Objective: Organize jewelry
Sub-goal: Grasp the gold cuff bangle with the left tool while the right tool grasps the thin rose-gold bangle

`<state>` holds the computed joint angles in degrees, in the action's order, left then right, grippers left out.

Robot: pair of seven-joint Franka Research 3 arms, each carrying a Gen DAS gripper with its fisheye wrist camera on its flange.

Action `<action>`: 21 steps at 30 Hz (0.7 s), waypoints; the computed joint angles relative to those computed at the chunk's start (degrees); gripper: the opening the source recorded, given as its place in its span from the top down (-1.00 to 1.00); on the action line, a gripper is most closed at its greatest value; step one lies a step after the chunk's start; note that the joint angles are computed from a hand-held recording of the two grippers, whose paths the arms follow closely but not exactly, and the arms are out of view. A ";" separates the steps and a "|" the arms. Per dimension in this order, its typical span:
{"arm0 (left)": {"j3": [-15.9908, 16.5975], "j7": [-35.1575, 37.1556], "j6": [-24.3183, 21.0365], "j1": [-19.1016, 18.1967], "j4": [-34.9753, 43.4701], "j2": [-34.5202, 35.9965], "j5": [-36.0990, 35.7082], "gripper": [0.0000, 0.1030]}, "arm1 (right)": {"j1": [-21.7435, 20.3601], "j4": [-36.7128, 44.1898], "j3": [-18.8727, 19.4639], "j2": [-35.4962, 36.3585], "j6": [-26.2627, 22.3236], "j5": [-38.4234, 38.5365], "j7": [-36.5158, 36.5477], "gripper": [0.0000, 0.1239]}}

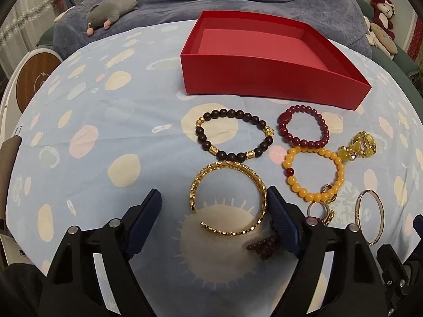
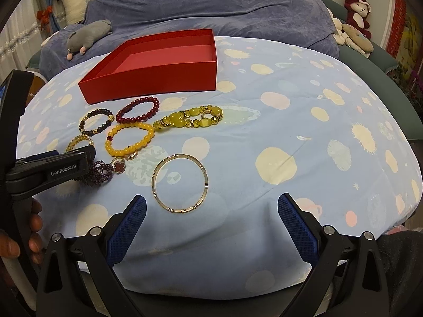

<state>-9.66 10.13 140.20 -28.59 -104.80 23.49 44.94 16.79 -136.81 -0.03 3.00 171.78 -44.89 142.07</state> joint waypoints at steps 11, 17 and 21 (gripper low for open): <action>0.22 -2.25 2.68 -0.05 -2.33 -1.77 2.13 -0.05 | 1.26 2.63 1.03 3.61 -1.24 17.87 -16.45 -0.29; -0.39 -4.30 3.11 0.40 -4.80 -3.73 1.90 -0.05 | 3.97 4.72 -0.27 5.27 -3.71 22.12 -20.94 -0.22; -0.80 -5.38 3.13 0.64 -5.92 -4.82 1.92 -0.05 | 4.51 4.97 -0.48 5.57 -3.31 24.34 -23.27 -0.14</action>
